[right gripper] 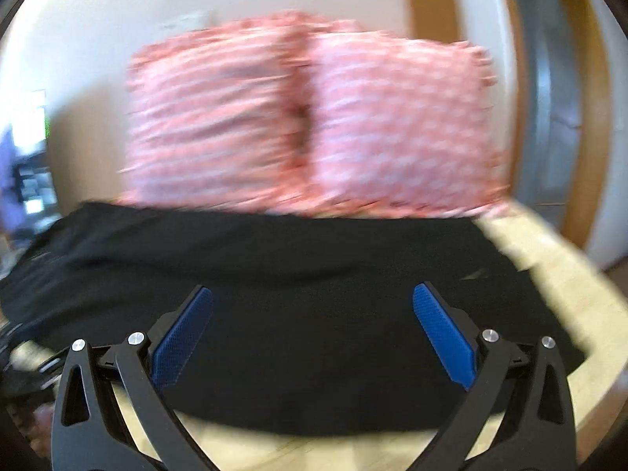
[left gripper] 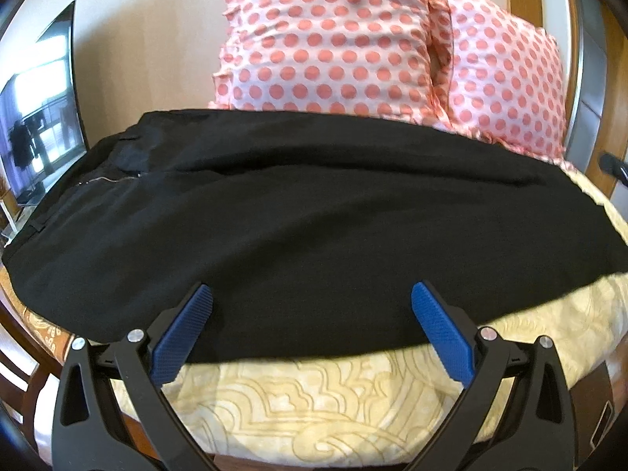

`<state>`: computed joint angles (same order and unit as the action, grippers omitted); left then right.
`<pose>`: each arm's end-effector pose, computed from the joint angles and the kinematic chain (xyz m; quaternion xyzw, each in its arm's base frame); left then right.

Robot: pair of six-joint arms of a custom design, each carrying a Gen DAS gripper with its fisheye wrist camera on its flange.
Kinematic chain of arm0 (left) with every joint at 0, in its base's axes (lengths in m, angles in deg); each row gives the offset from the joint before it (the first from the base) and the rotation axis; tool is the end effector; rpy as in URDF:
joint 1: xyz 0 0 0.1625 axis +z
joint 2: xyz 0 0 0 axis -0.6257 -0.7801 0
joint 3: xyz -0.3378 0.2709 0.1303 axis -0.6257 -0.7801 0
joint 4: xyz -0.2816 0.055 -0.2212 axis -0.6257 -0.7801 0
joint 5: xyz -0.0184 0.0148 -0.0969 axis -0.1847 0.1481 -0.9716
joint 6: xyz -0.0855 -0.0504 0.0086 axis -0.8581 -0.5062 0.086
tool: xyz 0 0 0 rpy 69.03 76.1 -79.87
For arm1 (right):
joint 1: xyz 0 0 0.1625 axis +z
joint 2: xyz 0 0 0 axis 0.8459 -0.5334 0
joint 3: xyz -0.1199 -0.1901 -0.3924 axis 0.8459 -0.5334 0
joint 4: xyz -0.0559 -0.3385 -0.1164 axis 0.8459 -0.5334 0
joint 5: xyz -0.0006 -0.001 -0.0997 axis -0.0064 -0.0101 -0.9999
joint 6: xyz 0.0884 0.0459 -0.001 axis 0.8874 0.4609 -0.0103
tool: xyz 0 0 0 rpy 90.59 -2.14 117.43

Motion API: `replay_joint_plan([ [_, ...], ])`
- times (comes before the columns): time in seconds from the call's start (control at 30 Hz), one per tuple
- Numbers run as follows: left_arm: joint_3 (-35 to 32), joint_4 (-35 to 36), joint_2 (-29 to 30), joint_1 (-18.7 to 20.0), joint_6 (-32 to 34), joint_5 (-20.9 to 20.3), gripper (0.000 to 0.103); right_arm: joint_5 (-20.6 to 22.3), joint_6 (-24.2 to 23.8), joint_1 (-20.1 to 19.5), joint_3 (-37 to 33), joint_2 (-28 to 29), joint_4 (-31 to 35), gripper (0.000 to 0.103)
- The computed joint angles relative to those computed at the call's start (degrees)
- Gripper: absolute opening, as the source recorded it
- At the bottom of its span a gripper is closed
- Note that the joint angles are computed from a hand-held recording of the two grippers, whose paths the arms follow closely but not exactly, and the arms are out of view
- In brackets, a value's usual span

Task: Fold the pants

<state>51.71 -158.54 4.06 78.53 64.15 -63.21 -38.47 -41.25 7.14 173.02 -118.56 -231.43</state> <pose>-0.2668 -0.4923 -0.0878 0.2924 0.8448 -0.3576 0.2702 -0.0740 -0.4389 0.3182 0.0367 -0.7203 0.5591 0.4089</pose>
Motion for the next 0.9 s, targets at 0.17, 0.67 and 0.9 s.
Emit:
replay_joint_plan([
  [0.17, 0.3, -2.1, -1.1, 0.9, 1.8, -4.3, 0.101, -14.6, 8.9, 0.1, -21.2, -4.0, 23.8, 0.098],
  [0.67, -4.7, -1.1, -2.4, 4.9, 7.0, -15.3, 0.101, -30.0, 37.4, -4.4, -71.4, 10.2, 76.4, 0.041],
  [0.9, -5.5, 3.4, -2.9, 6.4, 3.8, -16.5, 0.101, -30.4, 33.4, -6.3, -73.7, 12.0, 71.6, 0.004],
])
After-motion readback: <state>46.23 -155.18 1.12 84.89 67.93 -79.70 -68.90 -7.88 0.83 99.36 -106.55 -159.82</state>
